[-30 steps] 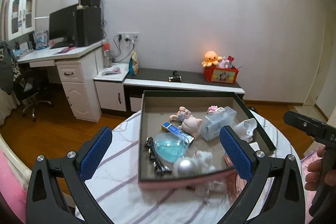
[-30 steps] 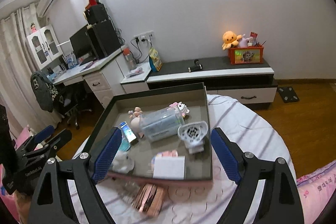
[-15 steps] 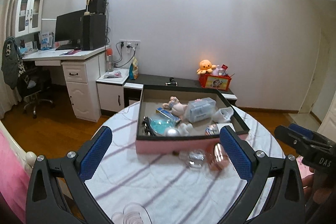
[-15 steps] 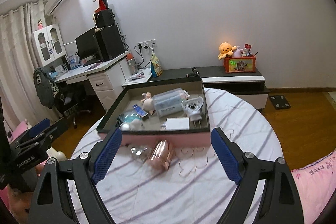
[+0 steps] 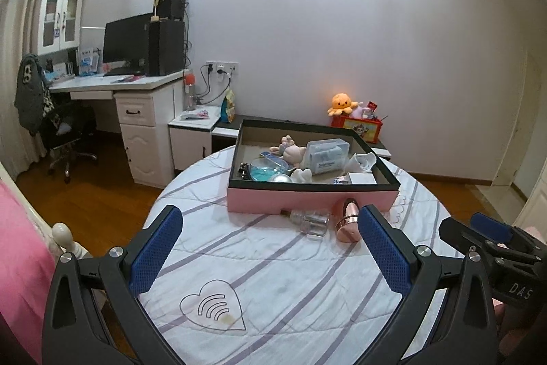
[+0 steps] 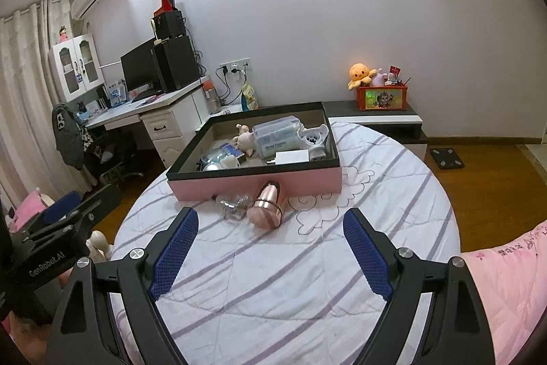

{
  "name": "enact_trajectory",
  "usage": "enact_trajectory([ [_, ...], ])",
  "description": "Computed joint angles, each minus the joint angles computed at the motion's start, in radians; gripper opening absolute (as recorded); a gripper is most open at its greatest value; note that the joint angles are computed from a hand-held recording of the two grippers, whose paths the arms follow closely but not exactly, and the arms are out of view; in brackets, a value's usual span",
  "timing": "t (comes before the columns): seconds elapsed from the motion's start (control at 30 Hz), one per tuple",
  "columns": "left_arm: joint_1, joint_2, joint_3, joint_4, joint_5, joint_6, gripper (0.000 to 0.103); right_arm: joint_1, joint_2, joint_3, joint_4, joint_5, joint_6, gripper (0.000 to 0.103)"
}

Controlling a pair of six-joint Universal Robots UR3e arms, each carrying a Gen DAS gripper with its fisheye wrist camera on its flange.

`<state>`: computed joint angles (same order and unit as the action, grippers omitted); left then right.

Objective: Organize rigid objects
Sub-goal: 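Withdraw both tools from the box back over the table, then grasp the clear glass bottle with the left tool while the right grasps the copper cup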

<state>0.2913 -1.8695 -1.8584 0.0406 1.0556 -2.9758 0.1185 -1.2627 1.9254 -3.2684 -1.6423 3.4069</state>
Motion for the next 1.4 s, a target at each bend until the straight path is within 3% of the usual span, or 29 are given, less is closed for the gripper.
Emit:
enact_trajectory([
  [0.37, 0.018, 0.039, -0.035, -0.008, -0.023, 0.011, 0.103, 0.016, 0.0, -0.013, 0.012, -0.016, -0.005, 0.088],
  [0.8, -0.017, -0.047, 0.033, -0.061, 0.014, 0.024, 0.103, -0.002, 0.077, -0.086, 0.065, -0.01, -0.023, 0.088],
  [1.4, -0.109, -0.429, 0.478, -0.278, 0.126, -0.03, 0.103, -0.045, 0.494, -0.667, 0.45, 0.053, -0.067, 0.088],
])
